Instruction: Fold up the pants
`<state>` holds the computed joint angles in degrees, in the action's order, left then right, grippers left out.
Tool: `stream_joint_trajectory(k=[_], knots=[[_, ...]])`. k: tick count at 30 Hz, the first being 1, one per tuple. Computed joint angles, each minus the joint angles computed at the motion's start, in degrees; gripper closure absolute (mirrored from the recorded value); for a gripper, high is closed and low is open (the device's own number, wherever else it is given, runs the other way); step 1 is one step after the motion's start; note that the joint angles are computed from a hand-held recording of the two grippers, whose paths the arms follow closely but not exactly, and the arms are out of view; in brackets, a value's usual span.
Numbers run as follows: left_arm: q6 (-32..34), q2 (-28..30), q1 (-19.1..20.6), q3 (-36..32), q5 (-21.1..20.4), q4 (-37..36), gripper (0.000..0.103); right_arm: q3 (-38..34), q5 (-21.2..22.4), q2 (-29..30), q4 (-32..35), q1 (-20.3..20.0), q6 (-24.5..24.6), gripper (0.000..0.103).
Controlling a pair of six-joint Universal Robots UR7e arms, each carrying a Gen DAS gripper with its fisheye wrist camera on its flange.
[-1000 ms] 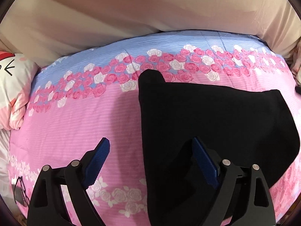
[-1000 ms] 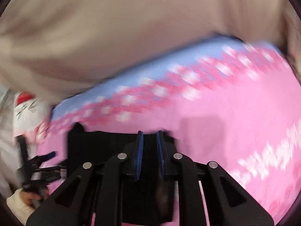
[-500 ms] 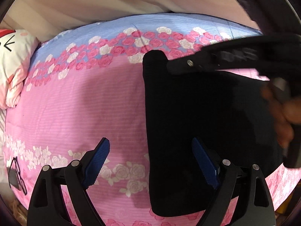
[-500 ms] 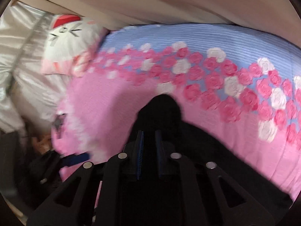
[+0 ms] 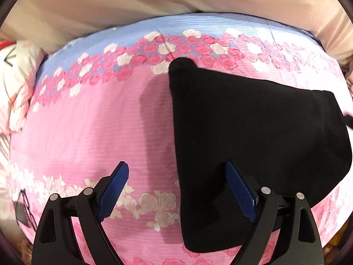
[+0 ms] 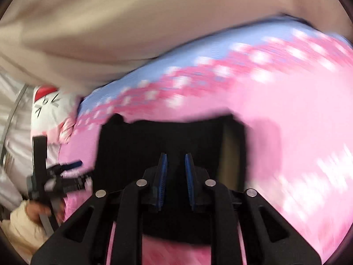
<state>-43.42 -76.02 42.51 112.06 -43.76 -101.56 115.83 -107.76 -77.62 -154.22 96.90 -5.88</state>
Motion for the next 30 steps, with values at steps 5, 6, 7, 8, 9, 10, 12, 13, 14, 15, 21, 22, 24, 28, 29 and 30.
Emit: stream_joint_trajectory(k=[5,6,7,8,9,10,12,13,14,15,21,22,24,28,29,30], knots=[[1.7,3.1,-1.0,-1.1,1.1,0.4,0.017,7.3,-0.3,-5.7,0.1,-4.6,-0.8,0.085],[1.5,3.9,-1.2,-1.5,1.4,1.2,0.016,8.4,1.3,-6.3,-1.5,-5.6,-0.6,0.084],[1.4,4.9,-1.5,-2.1,1.9,2.0,0.017,8.7,2.0,-6.6,-2.3,-6.0,-0.2,0.084],[1.6,5.4,-1.6,-2.4,2.0,2.3,0.017,8.9,2.4,-6.9,-2.7,-6.3,-0.2,0.084],[2.0,5.9,-1.7,-2.7,2.2,2.4,0.017,9.2,2.6,-7.1,-3.1,-6.4,-0.7,0.084],[2.6,6.5,-1.9,-2.9,2.7,1.9,0.017,9.1,1.8,-6.8,-3.1,-6.2,-1.8,0.086],[2.7,7.7,-1.8,-3.4,3.0,2.7,0.016,8.7,0.1,-5.4,-3.5,-5.0,-2.3,0.087],[1.7,8.4,-1.8,-4.1,3.1,4.2,0.017,8.6,0.0,-5.4,-3.7,-4.4,-1.7,0.087],[0.8,8.6,-2.1,-4.5,3.2,4.7,0.017,8.8,1.8,-6.4,-4.7,-3.9,-2.1,0.084],[1.6,8.2,-2.6,-4.3,2.4,2.9,0.017,9.0,3.8,-7.1,-5.4,-3.7,-2.9,0.083],[2.1,9.8,-4.4,-4.6,-0.9,1.6,0.017,11.1,8.2,-10.9,-9.6,-9.3,-0.4,0.070],[2.3,10.1,-4.7,-4.4,-1.4,1.2,0.017,10.5,7.6,-10.4,-10.1,-9.5,-1.3,0.070],[2.2,10.9,-5.2,-4.2,-1.5,1.2,0.017,8.4,2.7,-7.0,-10.8,-8.4,-6.4,0.072],[0.1,12.8,-6.0,-4.5,-0.4,3.7,0.016,7.1,7.0,-4.2,-8.0,-7.5,-12.8,0.073],[-0.2,13.2,-6.1,-4.6,0.0,4.2,0.016,6.9,10.6,-3.8,-6.3,-7.3,-14.5,0.073],[-0.6,13.4,-6.1,-4.9,0.1,4.7,0.016,6.8,11.7,-3.3,-5.9,-6.8,-15.3,0.073]])
